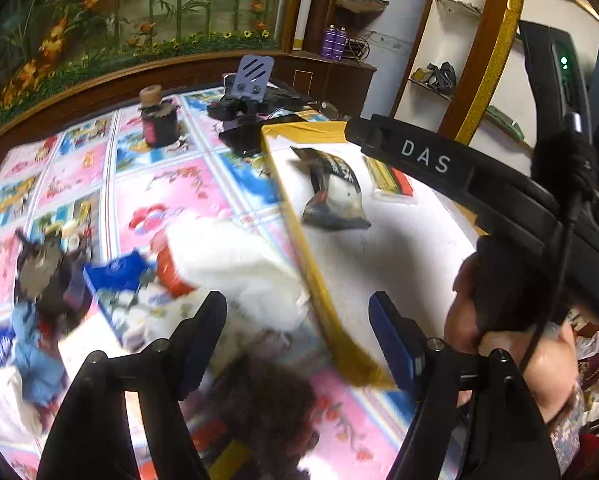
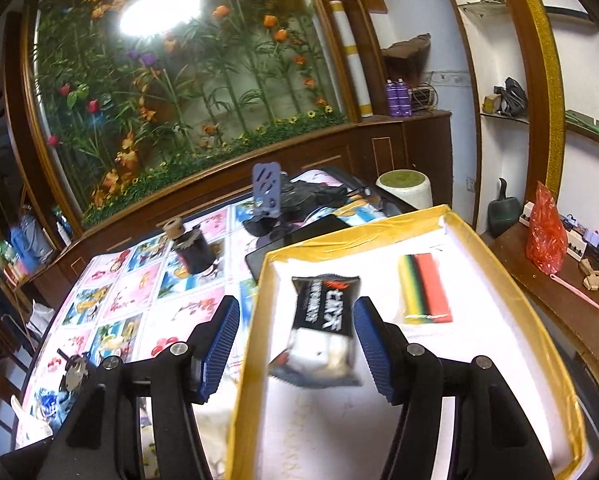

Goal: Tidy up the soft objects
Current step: 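Withdraw both tools from the box back toward the item pile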

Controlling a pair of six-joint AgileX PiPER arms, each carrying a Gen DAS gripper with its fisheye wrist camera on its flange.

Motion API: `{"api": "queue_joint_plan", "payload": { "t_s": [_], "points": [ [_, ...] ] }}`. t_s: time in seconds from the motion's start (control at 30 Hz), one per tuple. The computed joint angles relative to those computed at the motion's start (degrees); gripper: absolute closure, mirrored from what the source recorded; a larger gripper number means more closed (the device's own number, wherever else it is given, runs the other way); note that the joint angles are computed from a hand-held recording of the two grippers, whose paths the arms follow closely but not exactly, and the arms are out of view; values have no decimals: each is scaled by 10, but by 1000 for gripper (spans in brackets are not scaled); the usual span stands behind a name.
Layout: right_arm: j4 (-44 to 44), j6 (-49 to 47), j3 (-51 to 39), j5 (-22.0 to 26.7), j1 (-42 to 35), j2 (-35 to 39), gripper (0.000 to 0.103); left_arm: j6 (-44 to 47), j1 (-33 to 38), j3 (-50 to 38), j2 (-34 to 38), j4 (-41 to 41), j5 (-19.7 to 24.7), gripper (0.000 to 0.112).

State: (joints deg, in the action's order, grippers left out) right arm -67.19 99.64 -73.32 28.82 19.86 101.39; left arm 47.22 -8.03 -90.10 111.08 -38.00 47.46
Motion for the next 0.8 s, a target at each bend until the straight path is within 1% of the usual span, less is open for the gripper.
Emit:
{"api": "queue_joint_plan", "payload": {
  "t_s": [0.07,0.27,0.33,0.37,0.43,0.6,0.67,0.7,0.73,0.8],
  "points": [
    [-23,21,4,5,14,1,40,18,16,13,-6,-12,7,40],
    [-119,93,14,40,66,6,39,110,73,86,-52,-62,2,40],
    [-147,112,18,46,77,7,33,147,102,106,-65,-86,7,39],
    [-160,116,17,55,86,10,32,166,121,116,-71,-100,6,39],
    [-171,113,12,60,95,16,28,195,158,128,-77,-123,14,39],
    [-154,74,-6,61,104,33,28,254,242,143,-83,-186,28,38],
    [-154,71,-7,62,106,34,28,283,266,154,-88,-222,16,38],
    [-156,74,-5,60,105,33,28,292,274,154,-87,-234,11,34],
    [-154,72,-5,57,104,33,28,292,280,149,-83,-234,11,29],
    [-148,69,-6,48,99,33,28,272,285,136,-73,-218,-5,29]
  ]
}}
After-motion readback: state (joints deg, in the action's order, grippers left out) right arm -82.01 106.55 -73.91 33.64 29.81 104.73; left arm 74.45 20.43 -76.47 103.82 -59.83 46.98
